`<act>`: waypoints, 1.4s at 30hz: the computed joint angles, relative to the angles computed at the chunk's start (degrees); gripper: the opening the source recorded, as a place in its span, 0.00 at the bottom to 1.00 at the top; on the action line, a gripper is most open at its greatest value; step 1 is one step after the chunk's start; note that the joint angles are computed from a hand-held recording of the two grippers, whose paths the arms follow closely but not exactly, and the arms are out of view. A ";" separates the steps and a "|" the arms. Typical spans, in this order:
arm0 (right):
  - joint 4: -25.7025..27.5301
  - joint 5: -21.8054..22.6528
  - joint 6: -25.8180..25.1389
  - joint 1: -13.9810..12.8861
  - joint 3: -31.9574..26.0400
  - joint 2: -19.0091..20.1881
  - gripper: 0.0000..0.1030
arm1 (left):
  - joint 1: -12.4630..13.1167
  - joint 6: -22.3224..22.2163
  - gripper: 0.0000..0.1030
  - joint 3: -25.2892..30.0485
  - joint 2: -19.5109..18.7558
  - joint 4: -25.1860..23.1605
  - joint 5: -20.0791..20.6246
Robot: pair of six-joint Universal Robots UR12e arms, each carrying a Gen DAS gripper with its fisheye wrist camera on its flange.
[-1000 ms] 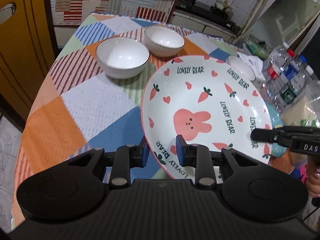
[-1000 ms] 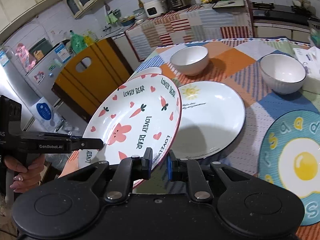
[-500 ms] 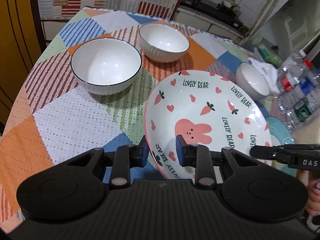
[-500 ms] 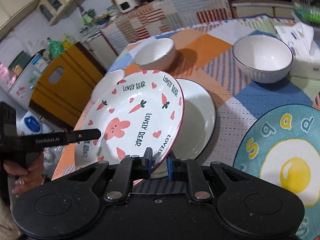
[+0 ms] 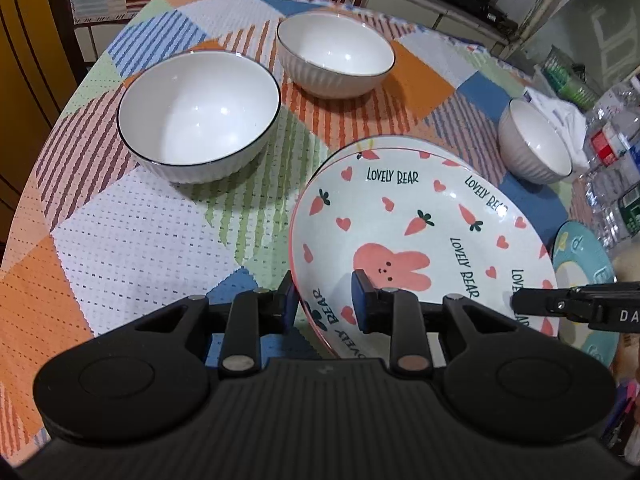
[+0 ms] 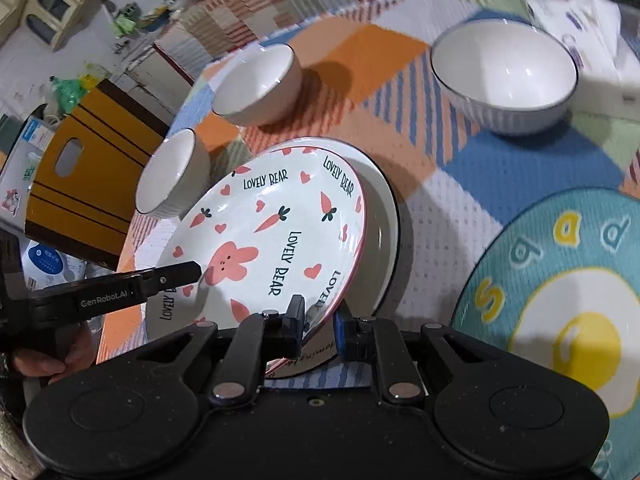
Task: Organize plates and bowls
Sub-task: 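Lower the bunny plate onto the sun plate and open the grippers, then move both grippers to the blue egg plate and grip its rim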
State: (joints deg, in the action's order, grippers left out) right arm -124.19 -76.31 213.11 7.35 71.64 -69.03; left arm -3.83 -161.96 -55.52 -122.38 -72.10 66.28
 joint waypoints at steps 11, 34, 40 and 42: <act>12.21 -8.52 -6.21 2.27 -8.30 3.47 0.27 | -0.19 1.05 0.25 1.81 -0.98 -4.37 0.81; 7.16 -29.65 -16.65 7.25 -4.96 0.28 0.30 | -0.55 9.65 0.25 2.78 2.88 -8.94 2.89; 1.40 -26.30 -15.36 6.38 0.33 -5.28 0.34 | -0.31 17.86 0.26 3.30 4.97 -13.27 0.53; -0.96 -25.05 -14.72 6.08 2.50 -7.28 0.39 | -0.36 20.06 0.28 2.96 5.80 -13.65 -0.05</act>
State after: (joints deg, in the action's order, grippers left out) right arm -125.15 -101.36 198.39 13.43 74.14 -76.31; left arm -4.19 -141.90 -52.56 -116.57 -85.75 66.23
